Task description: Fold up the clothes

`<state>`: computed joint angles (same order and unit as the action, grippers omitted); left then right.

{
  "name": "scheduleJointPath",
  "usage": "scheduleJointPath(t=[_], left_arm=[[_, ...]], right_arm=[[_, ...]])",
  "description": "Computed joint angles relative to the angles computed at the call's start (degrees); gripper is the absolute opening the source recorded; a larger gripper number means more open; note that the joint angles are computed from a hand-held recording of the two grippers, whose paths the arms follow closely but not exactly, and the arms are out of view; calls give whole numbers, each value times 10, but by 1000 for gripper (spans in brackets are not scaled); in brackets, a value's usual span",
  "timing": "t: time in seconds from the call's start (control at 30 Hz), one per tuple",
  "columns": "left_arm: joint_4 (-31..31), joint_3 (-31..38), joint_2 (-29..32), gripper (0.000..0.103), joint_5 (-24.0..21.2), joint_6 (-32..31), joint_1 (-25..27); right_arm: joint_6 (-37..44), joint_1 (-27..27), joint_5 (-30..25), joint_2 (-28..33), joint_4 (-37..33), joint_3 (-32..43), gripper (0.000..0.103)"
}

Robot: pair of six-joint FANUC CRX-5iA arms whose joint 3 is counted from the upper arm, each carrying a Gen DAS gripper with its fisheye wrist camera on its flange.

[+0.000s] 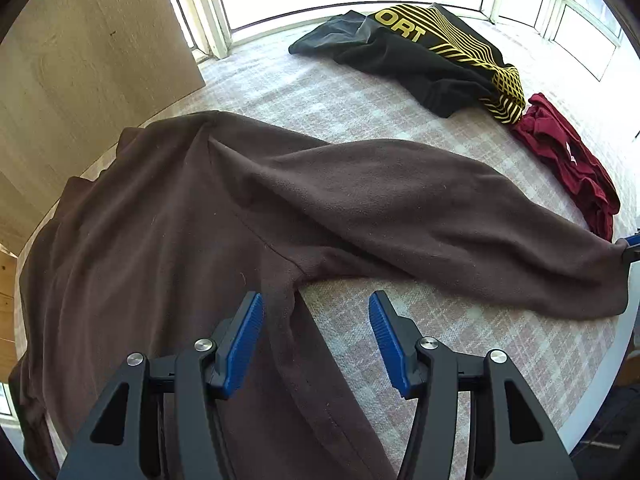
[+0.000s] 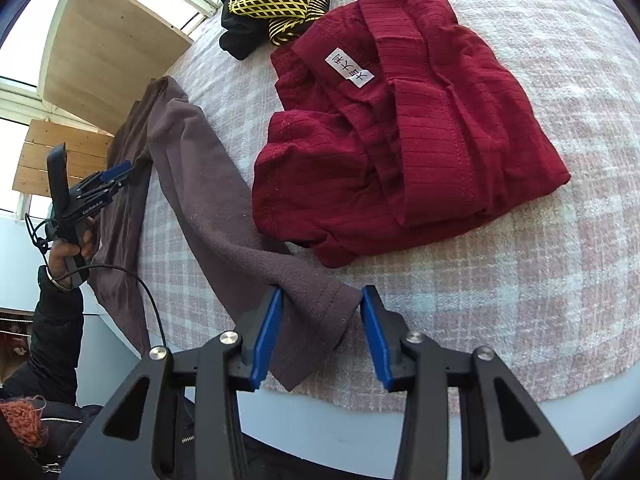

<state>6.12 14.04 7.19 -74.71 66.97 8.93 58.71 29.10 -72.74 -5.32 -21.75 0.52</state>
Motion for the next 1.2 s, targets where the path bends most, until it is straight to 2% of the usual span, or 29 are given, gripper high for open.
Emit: scheduleJointPath(t=[0.03,0.23,0.4,0.57,0.73,0.8,0.87,0.9,1.03,1.2], left_arm=[[3,1,3,53,2,4,1],[3,15,23,55,2,22,3],[-61,29,37,55,-12,-13,-22],[-47,23,36,55,-15,-25,-10],[14,3,14,55,16,-74,4],[20,4,19,60,21,-84,-1],[-4,25,40,61,1,-80,-11],[-18,27,45,61,-4,-77,-16],[-16,16,47,63,-5,-79,-5],[-7,11,47,62,0,-86,3]], right_arm=[[1,-2,0,-1,-6,0,17],[-27,-10,18,-30,1,-1,14],[-76,-15,25,-37,47,-11,14],[-100,-25,16,-20,67,-13,14],[-110,-47,44,-15,82,0,14],[-109,-47,26,-4,89,15,18],[-109,-44,-13,9,89,25,37],[-116,-46,-11,3,84,15,41],[-167,-34,33,-60,82,-47,43],[-193,52,46,-107,151,-96,43]])
